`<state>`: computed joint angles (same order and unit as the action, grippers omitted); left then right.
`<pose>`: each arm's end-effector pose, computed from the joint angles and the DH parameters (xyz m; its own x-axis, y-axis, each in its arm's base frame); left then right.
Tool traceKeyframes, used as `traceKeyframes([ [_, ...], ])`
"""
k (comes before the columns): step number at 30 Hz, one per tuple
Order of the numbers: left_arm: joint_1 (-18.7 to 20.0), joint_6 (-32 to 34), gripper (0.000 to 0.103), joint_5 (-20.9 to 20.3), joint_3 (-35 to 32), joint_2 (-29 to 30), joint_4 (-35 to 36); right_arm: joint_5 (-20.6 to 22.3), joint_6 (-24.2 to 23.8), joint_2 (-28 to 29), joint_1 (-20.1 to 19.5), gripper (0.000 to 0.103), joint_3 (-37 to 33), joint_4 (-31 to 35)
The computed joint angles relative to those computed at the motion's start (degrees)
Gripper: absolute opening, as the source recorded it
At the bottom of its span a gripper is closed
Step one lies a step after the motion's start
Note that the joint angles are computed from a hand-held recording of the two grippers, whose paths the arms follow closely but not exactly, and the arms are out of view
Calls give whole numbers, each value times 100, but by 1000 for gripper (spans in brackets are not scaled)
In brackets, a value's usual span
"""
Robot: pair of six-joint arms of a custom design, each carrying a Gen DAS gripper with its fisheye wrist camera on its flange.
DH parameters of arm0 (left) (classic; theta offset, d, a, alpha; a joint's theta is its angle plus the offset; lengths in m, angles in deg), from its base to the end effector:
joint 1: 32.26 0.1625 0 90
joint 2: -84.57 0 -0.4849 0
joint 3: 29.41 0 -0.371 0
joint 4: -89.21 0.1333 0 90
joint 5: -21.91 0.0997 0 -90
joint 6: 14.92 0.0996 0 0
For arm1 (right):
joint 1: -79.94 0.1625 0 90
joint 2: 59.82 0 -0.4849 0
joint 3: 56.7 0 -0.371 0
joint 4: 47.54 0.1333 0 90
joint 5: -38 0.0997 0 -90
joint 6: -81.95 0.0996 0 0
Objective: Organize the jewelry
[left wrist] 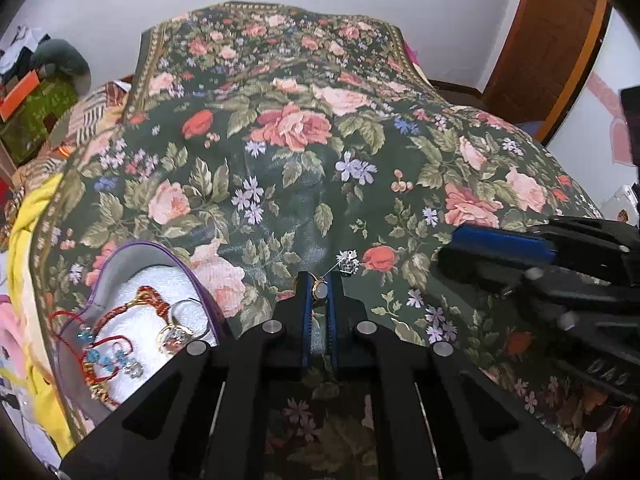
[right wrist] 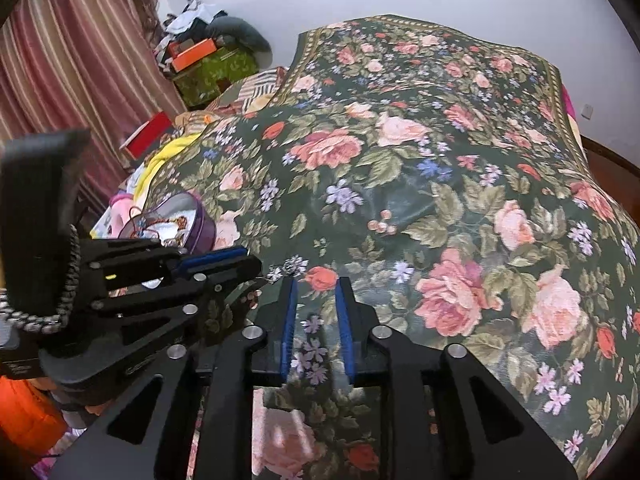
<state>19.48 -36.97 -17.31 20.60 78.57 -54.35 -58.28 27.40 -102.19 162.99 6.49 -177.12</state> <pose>-0.3659 -0.8039 -0.0901 -0.7632 -0.0213 -0.6458 0.3497 0.8268 -0.4406 0.0209 -0.8400 0.2957 -0.6631 -0.6757 0.3221 -0.7339 0.6716 -0.1022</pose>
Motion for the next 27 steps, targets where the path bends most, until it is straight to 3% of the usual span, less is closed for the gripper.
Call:
traceKeyframes([
  [13, -137, 468, 6, 309, 730, -397, -1315, -459, -91, 371, 160, 21, -196, 89],
  [20, -114, 520, 6, 196, 869, -453, -1627, -476, -283, 402, 163, 20, -46, -239],
  [23, -107, 491, 6, 160, 889, -455, -1647, -469, -241, 417, 156, 9, -55, -326],
  [27, -124, 452, 6, 161, 978, -494, -1733, -444, -199, 406, 162, 9, -31, -430],
])
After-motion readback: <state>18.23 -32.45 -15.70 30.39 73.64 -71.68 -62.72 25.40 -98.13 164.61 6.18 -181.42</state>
